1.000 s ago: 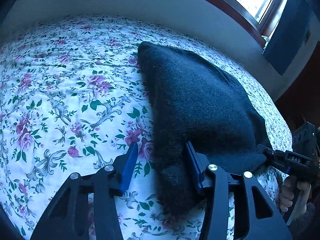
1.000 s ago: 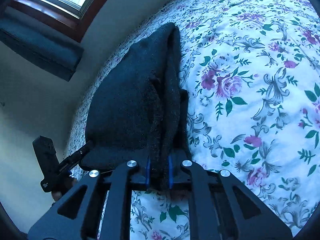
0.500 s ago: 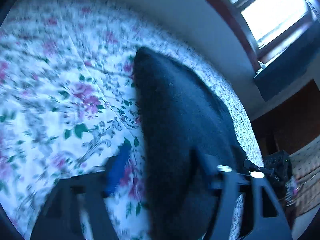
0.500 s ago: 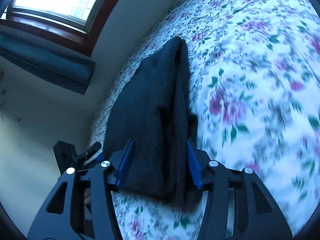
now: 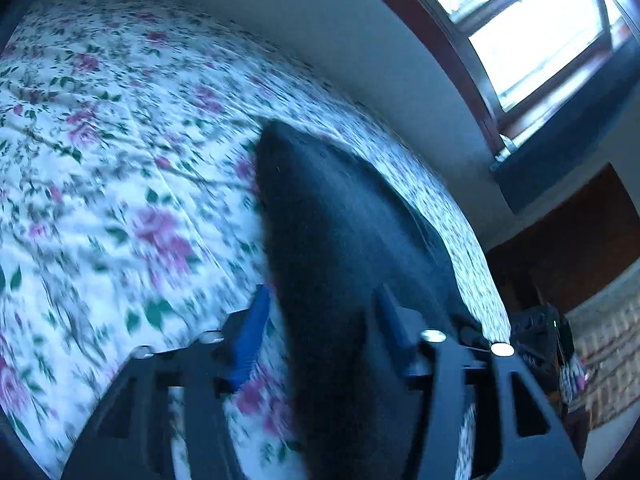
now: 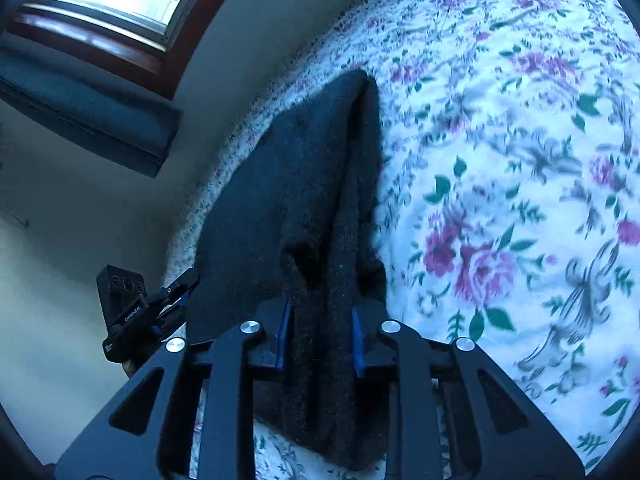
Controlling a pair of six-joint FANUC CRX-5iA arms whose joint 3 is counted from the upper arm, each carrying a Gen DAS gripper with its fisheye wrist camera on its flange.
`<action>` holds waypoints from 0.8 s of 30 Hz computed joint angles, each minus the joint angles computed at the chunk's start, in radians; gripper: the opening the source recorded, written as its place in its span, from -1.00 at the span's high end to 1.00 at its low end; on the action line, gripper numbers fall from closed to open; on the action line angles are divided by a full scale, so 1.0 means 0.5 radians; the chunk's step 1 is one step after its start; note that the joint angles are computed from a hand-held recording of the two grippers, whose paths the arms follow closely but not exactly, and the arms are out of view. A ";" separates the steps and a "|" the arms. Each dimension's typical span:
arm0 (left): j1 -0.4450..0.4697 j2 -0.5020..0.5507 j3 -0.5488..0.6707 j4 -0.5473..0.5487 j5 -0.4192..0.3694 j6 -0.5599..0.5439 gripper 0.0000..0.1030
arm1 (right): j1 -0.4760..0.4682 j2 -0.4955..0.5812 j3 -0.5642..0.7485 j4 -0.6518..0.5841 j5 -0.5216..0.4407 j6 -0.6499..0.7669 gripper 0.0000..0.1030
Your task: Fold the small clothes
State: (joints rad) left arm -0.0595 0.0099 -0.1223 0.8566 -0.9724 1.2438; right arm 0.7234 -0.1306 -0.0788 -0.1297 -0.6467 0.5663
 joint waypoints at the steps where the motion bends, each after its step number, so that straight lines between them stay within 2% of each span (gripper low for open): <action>1: 0.004 0.050 0.040 -0.005 -0.021 0.036 -0.11 | -0.025 0.015 0.021 -0.036 -0.006 0.027 0.42; 5: -0.010 0.201 0.154 0.016 -0.096 0.096 -0.15 | -0.098 0.088 0.124 -0.176 -0.065 0.145 0.32; 6: -0.019 0.208 0.166 0.003 -0.085 0.090 -0.15 | -0.108 0.082 0.133 -0.224 -0.070 0.180 0.22; 7: -0.023 0.214 0.178 -0.007 -0.084 0.079 -0.16 | -0.126 0.102 0.179 -0.279 -0.104 0.226 0.12; 9: -0.025 0.216 0.178 0.002 -0.083 0.040 -0.19 | -0.152 0.121 0.258 -0.345 -0.231 0.312 0.07; 11: -0.014 0.226 0.175 0.031 -0.091 0.005 -0.22 | -0.121 0.072 0.207 -0.259 -0.222 0.253 0.01; 14: -0.018 0.235 0.178 0.043 -0.065 -0.005 -0.31 | -0.106 0.036 0.124 -0.042 -0.129 0.021 -0.16; 16: -0.032 0.260 0.223 0.003 -0.065 0.027 -0.33 | -0.132 0.090 0.170 -0.078 -0.149 0.027 -0.23; 17: -0.035 0.262 0.231 -0.013 -0.065 0.023 -0.27 | -0.130 0.101 0.175 -0.089 -0.158 0.037 -0.23; 18: -0.050 0.276 0.278 -0.102 -0.059 0.041 -0.10 | -0.116 0.148 0.207 -0.042 -0.171 0.048 -0.20; 19: -0.054 0.287 0.294 -0.118 -0.079 0.021 0.18 | -0.112 0.183 0.249 -0.047 -0.215 0.116 0.35; 20: -0.056 0.298 0.301 -0.122 -0.100 0.022 0.20 | -0.133 0.224 0.314 -0.157 -0.277 0.229 0.61; 22: -0.052 0.292 0.289 -0.096 -0.096 0.007 0.19 | -0.122 0.240 0.316 -0.138 -0.277 0.237 0.58; 24: -0.039 0.298 0.299 -0.062 -0.120 0.019 0.04 | -0.157 0.198 0.278 -0.211 -0.196 0.266 0.56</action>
